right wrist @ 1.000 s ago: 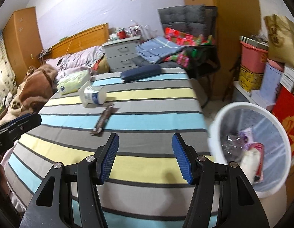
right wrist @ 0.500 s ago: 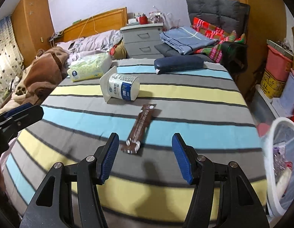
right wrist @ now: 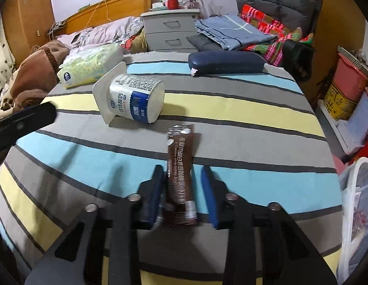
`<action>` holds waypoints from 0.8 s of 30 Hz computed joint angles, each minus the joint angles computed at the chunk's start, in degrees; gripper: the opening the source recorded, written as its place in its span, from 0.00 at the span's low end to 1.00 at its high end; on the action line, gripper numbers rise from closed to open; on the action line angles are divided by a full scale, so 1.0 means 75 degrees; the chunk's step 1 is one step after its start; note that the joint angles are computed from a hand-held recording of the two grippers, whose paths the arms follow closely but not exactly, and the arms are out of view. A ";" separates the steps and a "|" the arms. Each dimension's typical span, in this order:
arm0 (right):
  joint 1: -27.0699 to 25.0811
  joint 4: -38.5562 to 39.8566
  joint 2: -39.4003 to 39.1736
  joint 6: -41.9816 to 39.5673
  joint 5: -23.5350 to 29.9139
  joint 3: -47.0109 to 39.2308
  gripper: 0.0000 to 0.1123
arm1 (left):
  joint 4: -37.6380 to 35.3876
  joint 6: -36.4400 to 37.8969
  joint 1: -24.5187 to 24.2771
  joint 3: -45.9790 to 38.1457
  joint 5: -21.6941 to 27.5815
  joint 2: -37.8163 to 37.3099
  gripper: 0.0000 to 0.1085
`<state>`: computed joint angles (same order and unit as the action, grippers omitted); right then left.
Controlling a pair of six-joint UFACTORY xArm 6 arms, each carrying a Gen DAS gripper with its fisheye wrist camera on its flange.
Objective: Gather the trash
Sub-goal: 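Grasp the white yogurt cup with the left gripper while the right grasps the brown snack wrapper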
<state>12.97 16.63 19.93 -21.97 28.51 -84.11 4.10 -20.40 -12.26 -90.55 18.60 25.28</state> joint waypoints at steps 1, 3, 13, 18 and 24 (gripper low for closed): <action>-0.0019 -0.0055 -0.0025 0.0042 -0.0021 0.0030 0.20 | -0.0115 0.0174 -0.0017 -0.0193 0.0056 0.0146 0.56; -0.0076 0.0188 -0.0017 -0.0159 0.0068 -0.0015 0.19 | -0.0552 0.0665 -0.0071 -0.0581 0.0144 0.0448 0.56; -0.0359 0.0200 -0.0023 -0.0147 0.0158 -0.0057 0.19 | -0.2645 0.2495 -0.0354 -0.2368 0.0753 0.1726 0.56; -0.0585 0.0324 -0.0087 -0.0124 0.0127 0.0011 0.19 | -0.3678 0.3113 -0.0543 -0.2589 0.0894 0.1841 0.56; -0.0770 0.0490 -0.0053 -0.0108 0.0112 -0.0007 0.19 | -0.3960 0.3584 -0.0856 -0.2974 0.1171 0.2023 0.56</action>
<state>7.20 20.31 19.53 -22.77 29.35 -84.16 -25.59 6.48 -18.68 -112.86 27.39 40.45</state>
